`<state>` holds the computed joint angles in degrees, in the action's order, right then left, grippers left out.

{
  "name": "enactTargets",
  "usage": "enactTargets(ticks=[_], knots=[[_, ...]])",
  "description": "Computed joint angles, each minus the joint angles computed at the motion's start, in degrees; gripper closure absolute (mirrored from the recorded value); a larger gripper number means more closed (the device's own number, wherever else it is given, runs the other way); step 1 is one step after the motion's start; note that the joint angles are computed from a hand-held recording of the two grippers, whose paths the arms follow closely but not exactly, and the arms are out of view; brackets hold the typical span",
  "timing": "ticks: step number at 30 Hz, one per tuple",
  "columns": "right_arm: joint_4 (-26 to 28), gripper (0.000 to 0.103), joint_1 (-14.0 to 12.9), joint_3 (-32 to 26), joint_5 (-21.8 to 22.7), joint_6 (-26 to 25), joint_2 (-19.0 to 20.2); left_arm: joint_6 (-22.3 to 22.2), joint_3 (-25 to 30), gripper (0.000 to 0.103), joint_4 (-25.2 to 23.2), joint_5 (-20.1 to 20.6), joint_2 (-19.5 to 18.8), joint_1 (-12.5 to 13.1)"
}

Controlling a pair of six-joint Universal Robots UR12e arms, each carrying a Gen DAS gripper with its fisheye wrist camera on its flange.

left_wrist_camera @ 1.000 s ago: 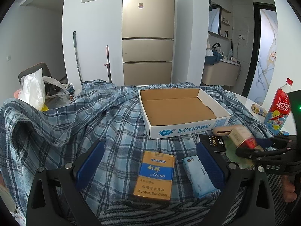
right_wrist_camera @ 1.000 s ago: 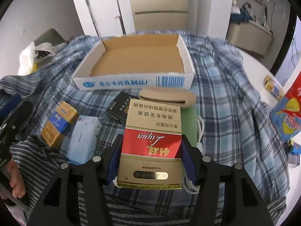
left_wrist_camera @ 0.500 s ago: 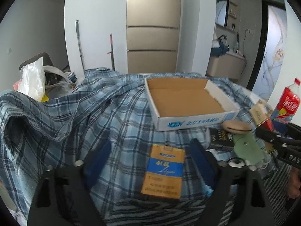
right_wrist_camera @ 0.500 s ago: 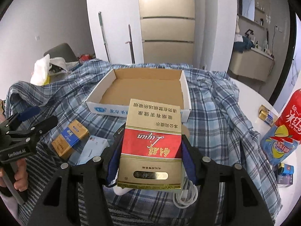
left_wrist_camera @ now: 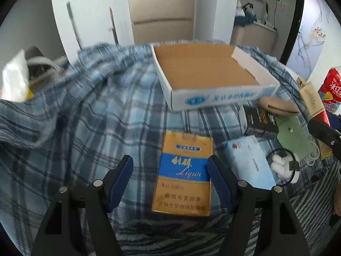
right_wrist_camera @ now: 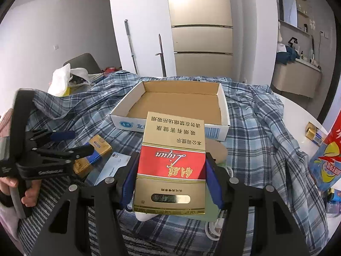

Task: Organize soft objects
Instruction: 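Grasp the blue-and-gold pack with the left gripper while the right gripper holds the red pack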

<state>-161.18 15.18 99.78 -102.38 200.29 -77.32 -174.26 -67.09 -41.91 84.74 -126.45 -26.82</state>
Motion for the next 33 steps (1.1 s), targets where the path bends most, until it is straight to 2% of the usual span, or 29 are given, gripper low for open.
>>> enactTargets(ticks=[7,9,11,13,15,18,21,22,25,28,31,33], knots=[[0.3,0.046,-0.3,0.3,0.6,0.3,-0.2,2.3,0.3,0.029,-1.7,1.1,0.0,-0.4],[0.6,0.046,-0.3,0.1,0.6,0.4,-0.1,2.2,0.1,0.050,-0.9,1.1,0.0,-0.4],[0.7,0.046,-0.3,0.1,0.6,0.3,-0.1,1.9,-0.8,0.062,0.8,0.3,0.5,-0.2],[0.7,0.046,-0.3,0.2,0.4,0.4,-0.1,1.8,-1.5,0.069,3.0,-0.6,0.7,-0.1],[0.5,0.046,-0.3,0.3,0.4,0.5,-0.1,2.0,-2.8,0.073,6.0,-1.2,1.3,-0.1],[0.4,0.046,-0.3,0.4,0.3,0.5,-0.1,2.7,-3.0,0.073,6.8,-0.1,1.5,-0.4],[0.4,0.046,-0.3,0.4,0.1,0.4,-0.2,2.3,-3.6,0.080,8.6,-1.0,1.8,-0.2],[0.3,0.046,-0.3,0.4,0.0,0.5,-0.2,2.1,-4.2,0.084,10.1,-1.6,2.0,0.0],[0.2,0.046,-0.3,0.5,0.0,0.7,-0.2,2.7,-5.9,0.085,14.6,-2.2,2.8,0.0],[-1.0,0.046,0.1,0.8,-1.7,0.8,-0.3,4.5,-8.3,0.085,21.5,-2.4,3.7,-0.3],[-5.3,0.046,0.9,1.6,-4.8,-0.3,-0.6,5.3,-10.7,0.085,30.5,-1.4,4.2,-0.7],[-8.4,0.046,1.4,2.0,-6.8,-1.2,-0.7,4.5,-12.2,0.085,36.7,-2.5,4.6,-0.5]])
